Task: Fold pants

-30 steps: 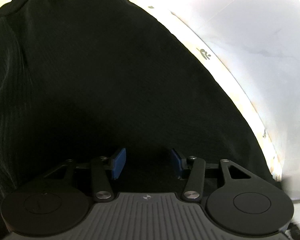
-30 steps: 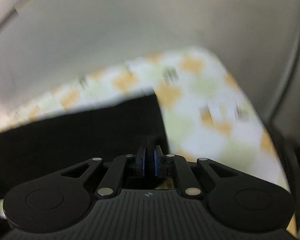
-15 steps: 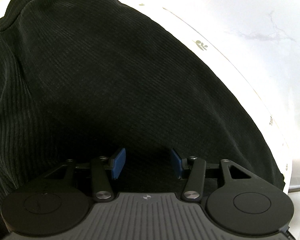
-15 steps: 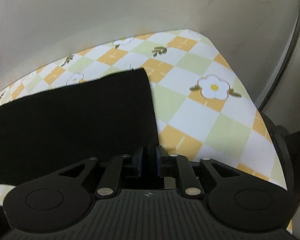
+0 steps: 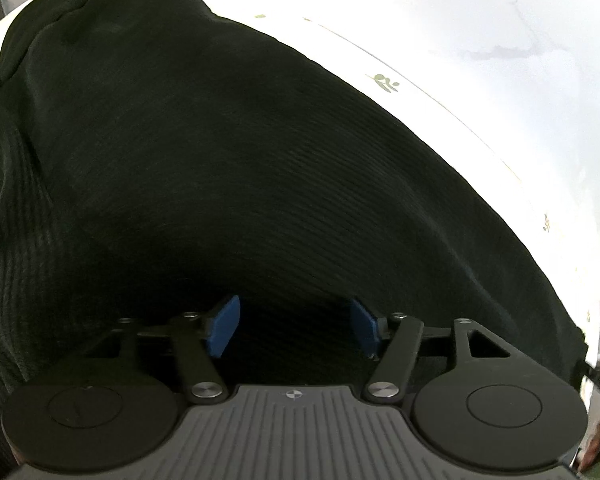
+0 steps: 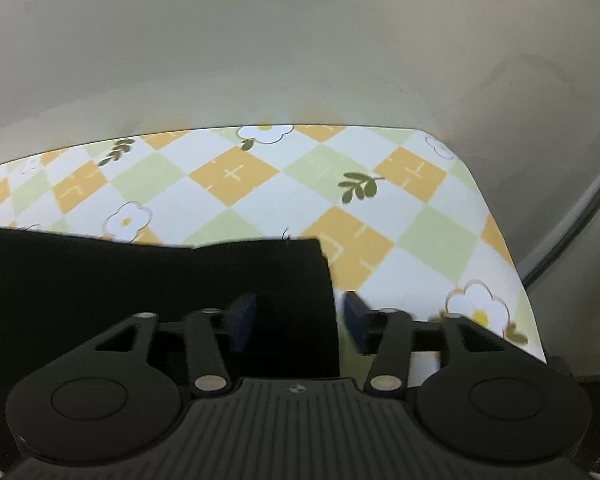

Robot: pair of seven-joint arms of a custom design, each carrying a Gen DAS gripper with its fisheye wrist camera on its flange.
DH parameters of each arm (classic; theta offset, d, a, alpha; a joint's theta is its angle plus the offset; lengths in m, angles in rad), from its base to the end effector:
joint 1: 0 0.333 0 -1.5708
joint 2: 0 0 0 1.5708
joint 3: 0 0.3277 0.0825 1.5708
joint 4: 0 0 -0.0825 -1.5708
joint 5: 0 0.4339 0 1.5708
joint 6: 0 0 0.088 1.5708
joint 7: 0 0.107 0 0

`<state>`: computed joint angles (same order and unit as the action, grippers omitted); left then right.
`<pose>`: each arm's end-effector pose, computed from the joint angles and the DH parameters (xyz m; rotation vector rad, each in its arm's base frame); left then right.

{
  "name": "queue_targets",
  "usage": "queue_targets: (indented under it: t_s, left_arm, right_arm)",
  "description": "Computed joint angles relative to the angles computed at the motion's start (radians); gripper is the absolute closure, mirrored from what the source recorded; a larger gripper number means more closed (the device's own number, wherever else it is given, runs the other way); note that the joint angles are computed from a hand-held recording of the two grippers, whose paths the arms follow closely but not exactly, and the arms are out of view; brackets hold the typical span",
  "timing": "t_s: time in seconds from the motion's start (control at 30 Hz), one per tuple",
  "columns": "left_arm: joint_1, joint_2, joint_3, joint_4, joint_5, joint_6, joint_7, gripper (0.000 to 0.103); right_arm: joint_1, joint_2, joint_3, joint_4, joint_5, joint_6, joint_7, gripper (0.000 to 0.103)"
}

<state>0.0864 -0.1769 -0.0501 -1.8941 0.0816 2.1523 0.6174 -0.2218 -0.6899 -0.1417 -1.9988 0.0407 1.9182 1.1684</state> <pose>0.5894 0.0226 0.6285 -2.7349 0.8641 -0.5598 0.3549 -0.1626 0.7895 -1.9438 1.8657 -0.6952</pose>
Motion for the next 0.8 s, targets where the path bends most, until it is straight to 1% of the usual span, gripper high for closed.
queue_targets:
  t_s: [0.07, 0.1, 0.13, 0.17, 0.2, 0.23, 0.3, 0.5, 0.73, 0.8]
  left_arm:
    - [-0.002, 0.006, -0.005, 0.005, 0.009, -0.001, -0.006, 0.038]
    - [-0.002, 0.008, -0.007, 0.004, 0.012, 0.002, -0.012, 0.038]
    - [-0.003, 0.008, -0.007, 0.004, 0.013, 0.004, -0.017, 0.038]
    - [-0.004, 0.008, -0.008, 0.004, 0.014, 0.007, -0.021, 0.037]
    - [-0.004, 0.007, -0.007, 0.002, 0.013, 0.010, -0.021, 0.037]
    - [-0.005, 0.007, -0.007, 0.003, 0.014, 0.011, -0.020, 0.036]
    - [-0.007, 0.011, -0.009, 0.008, 0.019, 0.010, -0.018, 0.034]
    - [-0.015, 0.052, -0.019, 0.052, 0.046, -0.016, -0.014, 0.031]
    - [-0.029, 0.129, -0.022, 0.124, -0.003, 0.030, 0.067, 0.031]
    - [-0.032, 0.154, -0.026, 0.147, 0.000, 0.041, 0.088, 0.030]
  right_arm:
    - [0.004, 0.019, -0.008, 0.010, 0.019, 0.003, 0.012, 0.036]
    - [0.011, 0.027, -0.018, 0.015, 0.037, 0.000, 0.011, 0.042]
    - [0.022, 0.029, -0.032, 0.015, 0.064, -0.001, 0.004, 0.056]
    - [0.026, 0.030, -0.036, 0.015, 0.076, 0.001, -0.002, 0.058]
    - [0.025, 0.027, -0.029, 0.008, 0.070, 0.017, -0.011, 0.072]
    - [0.029, 0.025, -0.028, 0.004, 0.070, 0.028, -0.028, 0.079]
    - [0.027, 0.024, -0.013, -0.005, 0.053, 0.050, -0.044, 0.083]
    - [0.009, 0.040, 0.022, -0.029, 0.005, 0.140, -0.023, 0.084]
    - [-0.001, 0.107, 0.027, 0.006, -0.034, 0.185, 0.015, 0.083]
    - [-0.004, 0.113, 0.030, 0.008, -0.040, 0.194, 0.030, 0.083]
